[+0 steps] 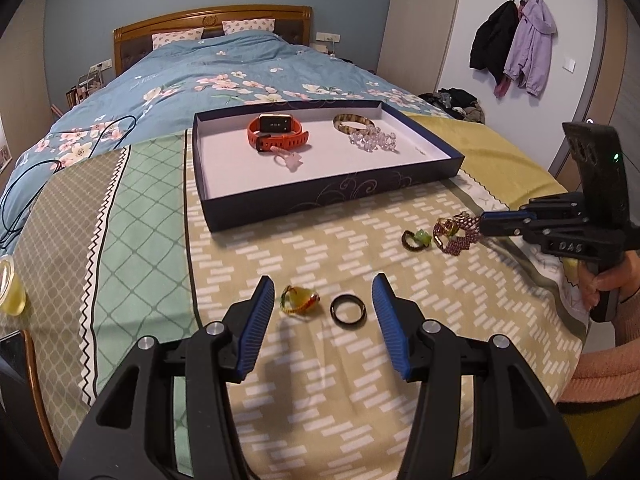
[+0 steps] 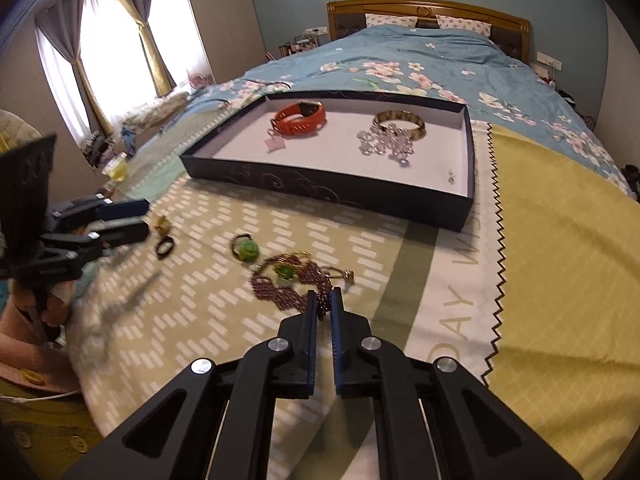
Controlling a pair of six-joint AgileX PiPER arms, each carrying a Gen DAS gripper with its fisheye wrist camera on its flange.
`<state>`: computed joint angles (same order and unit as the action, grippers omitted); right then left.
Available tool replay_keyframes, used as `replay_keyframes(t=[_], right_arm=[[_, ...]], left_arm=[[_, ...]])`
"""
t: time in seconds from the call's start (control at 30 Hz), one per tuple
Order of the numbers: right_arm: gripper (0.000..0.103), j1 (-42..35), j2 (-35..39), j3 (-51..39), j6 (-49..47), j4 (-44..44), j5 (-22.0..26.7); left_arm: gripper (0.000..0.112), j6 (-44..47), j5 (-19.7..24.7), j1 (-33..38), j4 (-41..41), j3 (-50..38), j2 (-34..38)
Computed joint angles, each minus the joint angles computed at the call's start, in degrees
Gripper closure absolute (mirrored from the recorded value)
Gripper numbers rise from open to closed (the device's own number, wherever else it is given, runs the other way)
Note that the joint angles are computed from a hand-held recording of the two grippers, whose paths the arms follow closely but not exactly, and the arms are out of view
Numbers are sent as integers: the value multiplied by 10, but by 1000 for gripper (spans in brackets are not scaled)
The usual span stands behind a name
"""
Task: Organize jewelry
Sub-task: 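Grasp the dark red beaded bracelet with the right tool, then grasp black ring with the left tool while the right tool lifts beaded bracelet toward box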
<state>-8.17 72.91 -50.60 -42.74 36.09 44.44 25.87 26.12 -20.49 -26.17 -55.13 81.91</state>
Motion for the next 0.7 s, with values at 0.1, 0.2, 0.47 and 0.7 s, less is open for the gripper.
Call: replay_keyframes(t=[0.1,0.2,0.47,0.7], right_arm=[[98,-14,-9,-4,-21,31,22],[98,-23,-18,-11,-37,57,40],[98,-28,-30,-25,-48,84,52],[98,-34,-34,-33,-56,100,58]], left_arm=[[62,-9,2,-1,11,5,-4],[62,-15,2,-2,19,6,-5],[63,-5,4,-8,11,9,-8],[64,-24,12,-31,37,5,-4]])
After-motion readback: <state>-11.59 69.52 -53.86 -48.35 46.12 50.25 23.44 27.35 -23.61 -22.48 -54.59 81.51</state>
